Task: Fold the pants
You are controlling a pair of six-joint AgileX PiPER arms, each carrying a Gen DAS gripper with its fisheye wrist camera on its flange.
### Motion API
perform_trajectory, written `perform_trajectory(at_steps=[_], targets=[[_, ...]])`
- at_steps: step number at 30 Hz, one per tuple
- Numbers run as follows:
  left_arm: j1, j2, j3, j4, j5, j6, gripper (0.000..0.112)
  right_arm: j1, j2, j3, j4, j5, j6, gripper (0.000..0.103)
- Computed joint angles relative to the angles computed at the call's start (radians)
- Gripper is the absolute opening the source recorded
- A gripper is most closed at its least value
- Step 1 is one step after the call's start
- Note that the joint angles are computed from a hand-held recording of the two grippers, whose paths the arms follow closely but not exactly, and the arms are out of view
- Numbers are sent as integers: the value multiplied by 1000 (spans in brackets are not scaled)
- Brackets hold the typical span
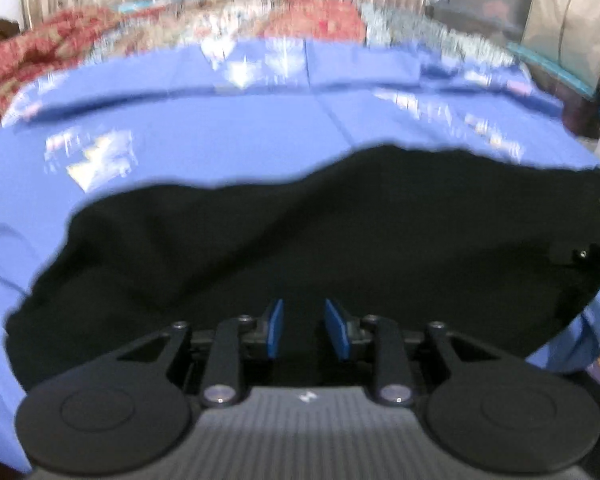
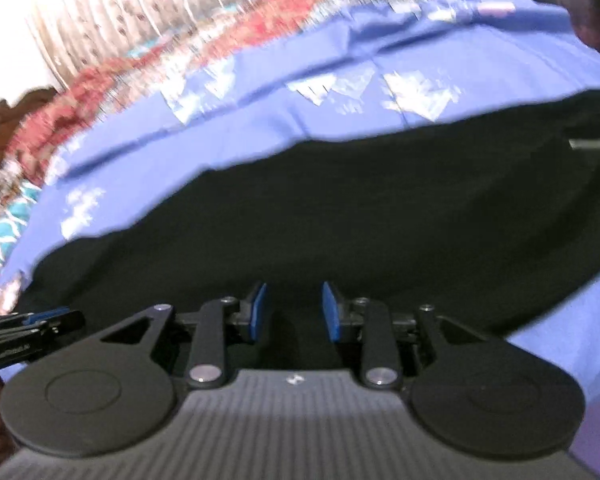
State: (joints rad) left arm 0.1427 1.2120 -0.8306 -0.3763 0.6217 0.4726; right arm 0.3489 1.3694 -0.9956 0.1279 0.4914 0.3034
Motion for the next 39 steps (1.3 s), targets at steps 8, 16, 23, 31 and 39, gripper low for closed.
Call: perform_trajectory(at_steps=[8, 16, 23, 31, 39], targets=[[-43, 31, 15, 89, -27, -94, 26, -23, -32, 88, 76, -48, -131, 34], [1, 61, -43, 30, 46, -59, 27, -303, -123, 141, 527, -42, -513, 39], [56, 85, -120, -58, 152, -51, 35, -721, -189, 239, 915, -6, -770, 51], [98, 157, -201, -137, 268, -106, 35, -1031, -50, 286, 1337, 109, -1092, 51], [71, 187, -214, -86, 272, -200, 35, -1094, 176, 121, 1518, 162, -1170, 50]])
